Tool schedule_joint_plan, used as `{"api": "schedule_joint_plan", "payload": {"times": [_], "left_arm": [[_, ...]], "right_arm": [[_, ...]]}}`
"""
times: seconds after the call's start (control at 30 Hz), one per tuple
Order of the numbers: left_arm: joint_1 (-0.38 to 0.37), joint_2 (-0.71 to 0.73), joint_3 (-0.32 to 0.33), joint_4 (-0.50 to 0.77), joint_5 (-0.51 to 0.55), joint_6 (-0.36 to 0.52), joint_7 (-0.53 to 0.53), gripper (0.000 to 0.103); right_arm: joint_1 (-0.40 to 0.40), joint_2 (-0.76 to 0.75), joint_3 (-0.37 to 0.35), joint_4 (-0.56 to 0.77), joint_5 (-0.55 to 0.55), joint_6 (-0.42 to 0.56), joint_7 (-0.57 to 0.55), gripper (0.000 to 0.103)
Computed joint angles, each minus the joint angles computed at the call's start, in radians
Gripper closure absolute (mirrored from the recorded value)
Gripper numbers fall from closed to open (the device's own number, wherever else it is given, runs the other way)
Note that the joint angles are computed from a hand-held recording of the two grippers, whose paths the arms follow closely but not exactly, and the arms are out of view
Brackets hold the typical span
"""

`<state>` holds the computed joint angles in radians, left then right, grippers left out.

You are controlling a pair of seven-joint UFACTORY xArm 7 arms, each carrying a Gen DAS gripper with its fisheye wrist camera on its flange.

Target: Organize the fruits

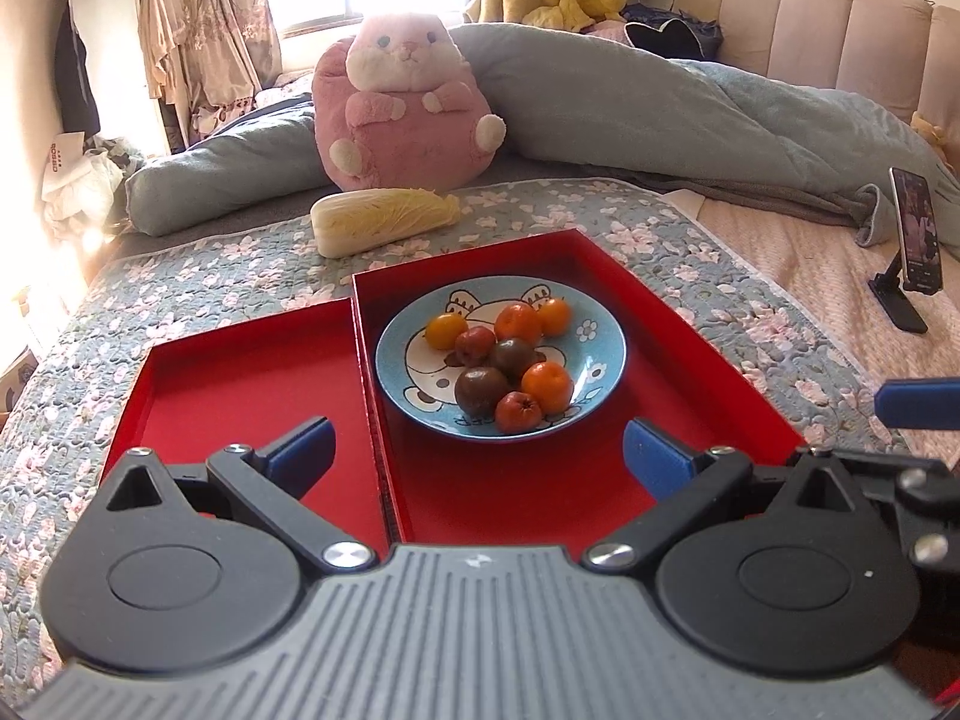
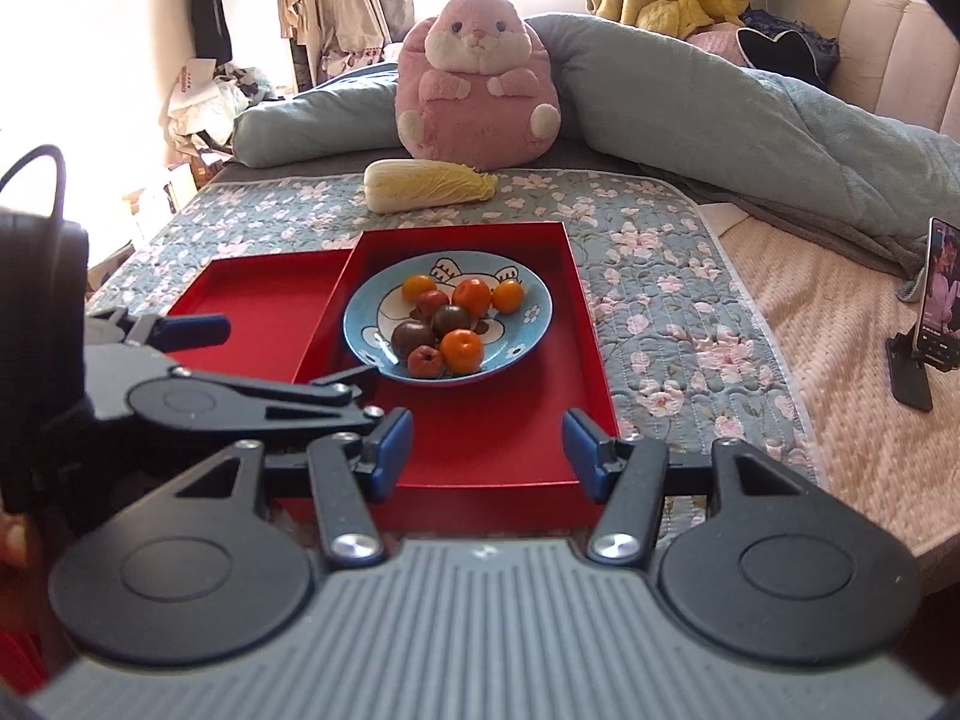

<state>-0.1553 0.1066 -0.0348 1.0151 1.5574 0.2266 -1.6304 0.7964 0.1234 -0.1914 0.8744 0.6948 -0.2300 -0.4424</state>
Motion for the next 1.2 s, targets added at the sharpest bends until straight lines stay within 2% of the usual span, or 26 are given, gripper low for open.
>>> {"api": "schedule_joint_plan", "payload": {"times": [0.03, 0.07, 0.1, 0.13, 0.17, 0.2, 0.3, 0.47, 0.6, 1.03, 1.2], "left_arm": [[0.001, -0.001, 0.001, -0.001, -0.005, 0.001, -0.002, 0.000], [0.004, 0.000, 0.003, -0.001, -0.009, -0.002, -0.001, 0.000], [0.006, 0.000, 0.005, -0.003, -0.014, -0.006, 0.005, 0.000], [0.008, 0.000, 0.006, -0.004, -0.018, -0.006, 0.010, 0.000], [0.010, 0.001, 0.008, -0.005, -0.019, -0.009, 0.013, 0.000], [0.011, 0.002, 0.010, -0.007, -0.020, -0.012, 0.017, 0.000], [0.016, -0.002, 0.013, -0.014, -0.011, -0.007, 0.007, 0.000], [0.022, -0.007, 0.014, -0.016, -0.002, -0.011, -0.019, 0.000], [0.020, -0.007, 0.007, -0.015, 0.009, -0.009, -0.022, 0.000], [0.014, 0.003, 0.002, -0.005, 0.016, -0.004, -0.023, 0.000], [0.010, 0.017, 0.003, 0.006, 0.030, -0.008, -0.028, 0.000]], "right_arm": [[0.047, -0.002, -0.040, -0.003, 0.023, 0.002, -0.015, 0.044], [0.053, -0.006, -0.045, -0.010, 0.004, 0.005, 0.006, 0.044], [0.016, -0.011, -0.016, -0.024, -0.057, 0.003, 0.062, 0.044], [-0.062, -0.016, 0.054, -0.037, -0.120, 0.000, 0.118, 0.043], [-0.130, -0.017, 0.121, -0.043, -0.141, -0.002, 0.136, 0.043], [-0.156, -0.014, 0.147, -0.043, -0.139, 0.005, 0.133, 0.043], [-0.112, -0.004, 0.097, -0.043, -0.143, 0.017, 0.139, 0.043], [-0.186, -0.003, 0.143, -0.057, -0.236, 0.011, 0.245, 0.043], [-0.216, -0.004, 0.167, -0.064, -0.296, 0.010, 0.283, 0.043], [-0.239, -0.002, 0.167, -0.067, -0.386, 0.019, 0.361, 0.043], [-0.267, 0.002, 0.188, -0.062, -0.432, 0.027, 0.390, 0.043]]}}
